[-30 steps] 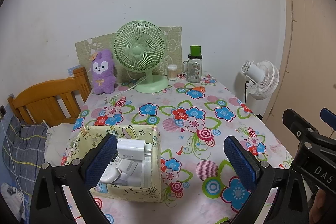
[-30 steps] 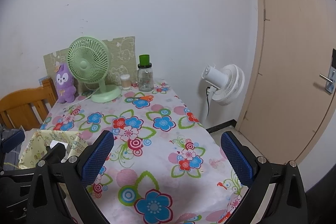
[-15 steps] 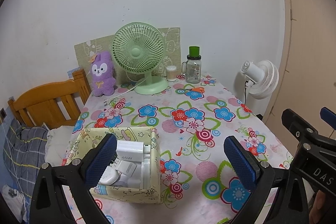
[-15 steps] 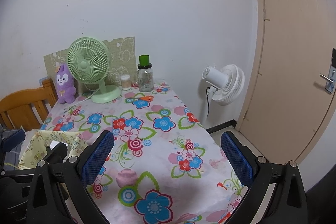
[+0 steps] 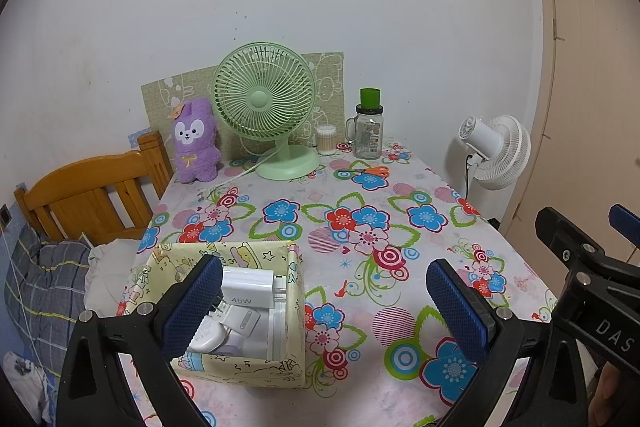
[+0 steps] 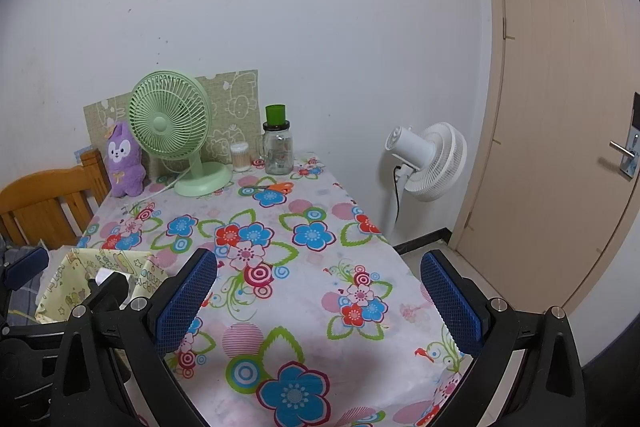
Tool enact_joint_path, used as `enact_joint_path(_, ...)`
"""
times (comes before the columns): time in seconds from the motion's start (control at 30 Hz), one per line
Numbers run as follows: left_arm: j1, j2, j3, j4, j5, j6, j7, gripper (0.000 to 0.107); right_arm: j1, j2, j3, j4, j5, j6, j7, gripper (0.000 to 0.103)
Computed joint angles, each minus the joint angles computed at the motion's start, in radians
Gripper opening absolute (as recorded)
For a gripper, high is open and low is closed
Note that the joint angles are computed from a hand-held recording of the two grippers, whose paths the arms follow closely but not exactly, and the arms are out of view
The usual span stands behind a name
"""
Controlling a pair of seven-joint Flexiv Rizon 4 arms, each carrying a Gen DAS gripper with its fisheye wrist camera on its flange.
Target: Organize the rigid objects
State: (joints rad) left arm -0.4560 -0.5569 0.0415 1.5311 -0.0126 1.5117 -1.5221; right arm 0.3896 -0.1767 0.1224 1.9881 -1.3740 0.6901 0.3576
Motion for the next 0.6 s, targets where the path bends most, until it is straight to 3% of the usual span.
enact_joint_path(0.6,0.005,0.002,-0.006,0.003,0.001,0.002,0.001,0.103,-0.002,0.002,0.0,0.002,-0.003,0.002,0.001,0.103)
